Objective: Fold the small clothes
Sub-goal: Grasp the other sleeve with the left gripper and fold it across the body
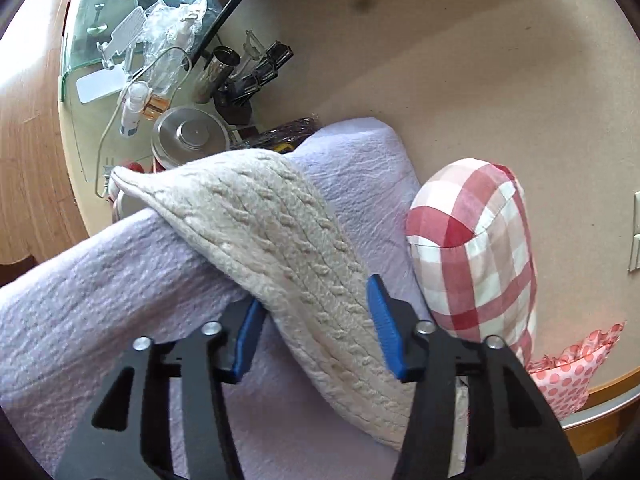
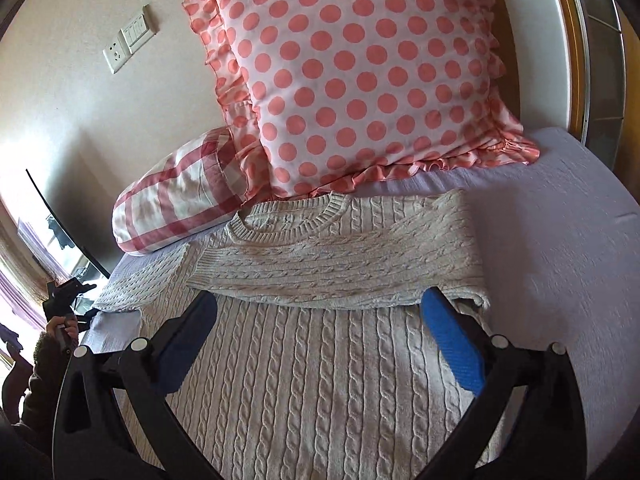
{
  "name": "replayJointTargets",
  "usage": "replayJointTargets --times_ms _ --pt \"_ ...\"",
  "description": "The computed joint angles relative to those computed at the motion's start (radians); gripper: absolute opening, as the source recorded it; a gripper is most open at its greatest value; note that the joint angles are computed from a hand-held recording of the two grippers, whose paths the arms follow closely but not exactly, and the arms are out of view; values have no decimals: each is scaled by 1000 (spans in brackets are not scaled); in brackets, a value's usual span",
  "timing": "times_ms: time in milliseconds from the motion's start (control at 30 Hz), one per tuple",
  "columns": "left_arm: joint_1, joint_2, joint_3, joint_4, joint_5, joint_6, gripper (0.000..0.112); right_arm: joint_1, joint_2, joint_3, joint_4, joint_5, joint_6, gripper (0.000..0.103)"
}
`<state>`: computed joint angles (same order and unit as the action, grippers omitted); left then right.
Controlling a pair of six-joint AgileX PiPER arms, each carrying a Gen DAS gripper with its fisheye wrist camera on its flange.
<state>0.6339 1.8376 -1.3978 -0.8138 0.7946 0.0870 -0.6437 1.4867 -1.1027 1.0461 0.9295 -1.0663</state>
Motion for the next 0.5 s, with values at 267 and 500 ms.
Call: replayJointTargets --times_ms 267,500 --pt "-358 -191 -69 681 -122 -377 6 -49 32 4 32 42 -51 102" --pt "-1058 -108 -328 889 -112 -348 9 -95 62 -28 51 39 -16 102"
